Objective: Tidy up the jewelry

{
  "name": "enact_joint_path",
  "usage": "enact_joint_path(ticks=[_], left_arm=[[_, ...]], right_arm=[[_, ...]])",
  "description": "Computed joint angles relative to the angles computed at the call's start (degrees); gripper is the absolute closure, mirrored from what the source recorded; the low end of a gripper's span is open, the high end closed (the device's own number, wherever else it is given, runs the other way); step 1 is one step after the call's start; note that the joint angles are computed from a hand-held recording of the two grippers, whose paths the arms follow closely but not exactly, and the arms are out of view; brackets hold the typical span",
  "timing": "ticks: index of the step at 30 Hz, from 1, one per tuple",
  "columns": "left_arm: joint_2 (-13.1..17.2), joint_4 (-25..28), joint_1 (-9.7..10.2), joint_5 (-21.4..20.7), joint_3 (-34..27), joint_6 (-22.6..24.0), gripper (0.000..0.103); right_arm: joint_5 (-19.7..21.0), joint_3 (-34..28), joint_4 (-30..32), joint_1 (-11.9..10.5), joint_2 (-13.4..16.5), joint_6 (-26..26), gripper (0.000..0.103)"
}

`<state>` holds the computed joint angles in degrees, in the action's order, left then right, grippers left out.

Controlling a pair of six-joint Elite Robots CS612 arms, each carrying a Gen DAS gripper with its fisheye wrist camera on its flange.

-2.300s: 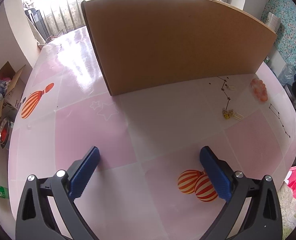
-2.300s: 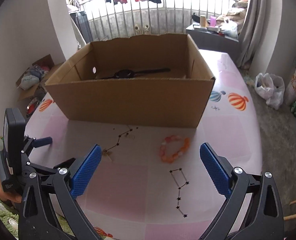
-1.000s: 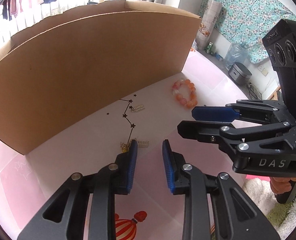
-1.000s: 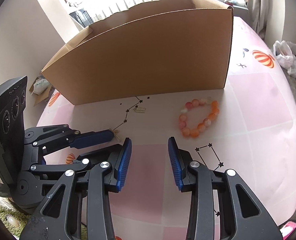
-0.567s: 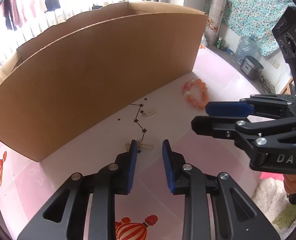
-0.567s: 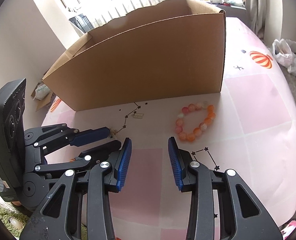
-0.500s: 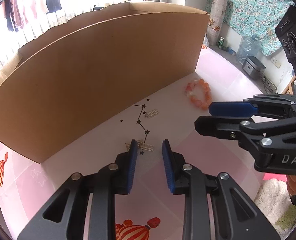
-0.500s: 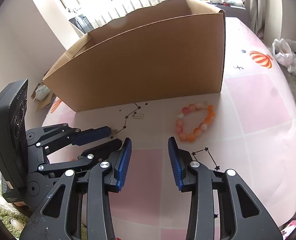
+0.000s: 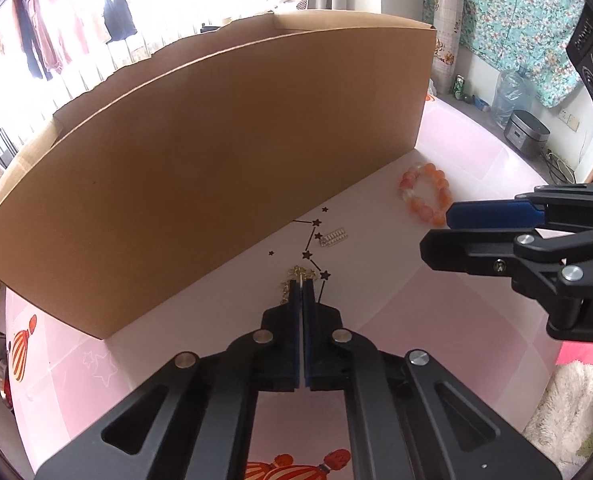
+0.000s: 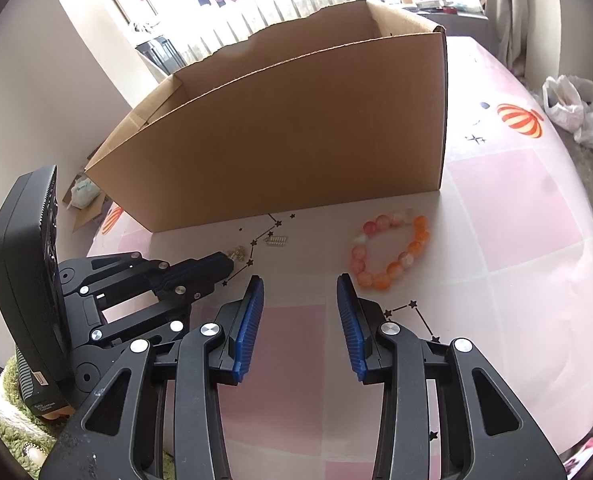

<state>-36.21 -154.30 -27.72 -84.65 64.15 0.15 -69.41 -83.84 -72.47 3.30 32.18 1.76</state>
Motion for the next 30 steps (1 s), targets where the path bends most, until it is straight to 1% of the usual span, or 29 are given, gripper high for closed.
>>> enact_joint_path(ticks=[2, 4, 8, 10, 13, 18, 20, 22, 24, 26, 30], left_arm=[[-0.49, -0.64, 0.42, -1.51, 0.72, -1.77, 0.102], [-1.08, -2.61, 0.97, -3.78, 1.68, -3.24, 0.102], [-2.63, -9.22, 2.7, -11.11, 4.13, -7.0, 0.102], [-3.04, -11.04, 3.29, -12.34, 4.84, -8.77, 0.102], [-3.62, -10.75, 3.48, -9.67, 5.63, -10.43, 0.102], [-3.82, -5.8, 3.63, -4.15, 6.21, -14.27, 0.102], [-3.93, -5.35, 3.81, -3.41, 6.8, -15.68, 0.102], [-4.16, -5.58, 3.82, -2.73, 7.7, -16.64, 0.102], [-4.39, -6.19, 3.9, -3.07, 8.44, -17.45, 0.102], [-4.45, -6.63, 3.88, -3.29, 8.8, -17.49, 0.102], [-4.08, -7.04, 3.82, -4.01, 8.61, -16.78, 0.102]], right_arm=[[-0.08, -0.1, 0.26, 0.05, -0.08, -0.14, 0.067], [-0.01, -0.27, 0.4, 0.02, -0.13, -0.34, 0.067], [-0.34, -0.38, 0.25, 0.08, -0.12, -0.54, 0.067], [0.24, -0.32, 0.38, 0.09, -0.13, -0.66, 0.067], [1.38, 0.06, -0.1, 0.33, -0.31, -2.9, 0.067], [3.88, 1.57, -1.28, 1.17, -0.84, -9.43, 0.067], [3.63, 2.64, -1.37, 1.72, -1.21, -12.72, 0.067], [2.45, 3.77, -1.65, 2.37, -1.61, -16.02, 0.067], [2.32, 4.64, -1.64, 2.82, -1.96, -19.35, 0.068], [0.4, 5.34, -2.27, 3.42, -2.16, -22.22, 0.068], [-1.73, 6.39, -1.55, 3.99, -2.51, -24.71, 0.076]])
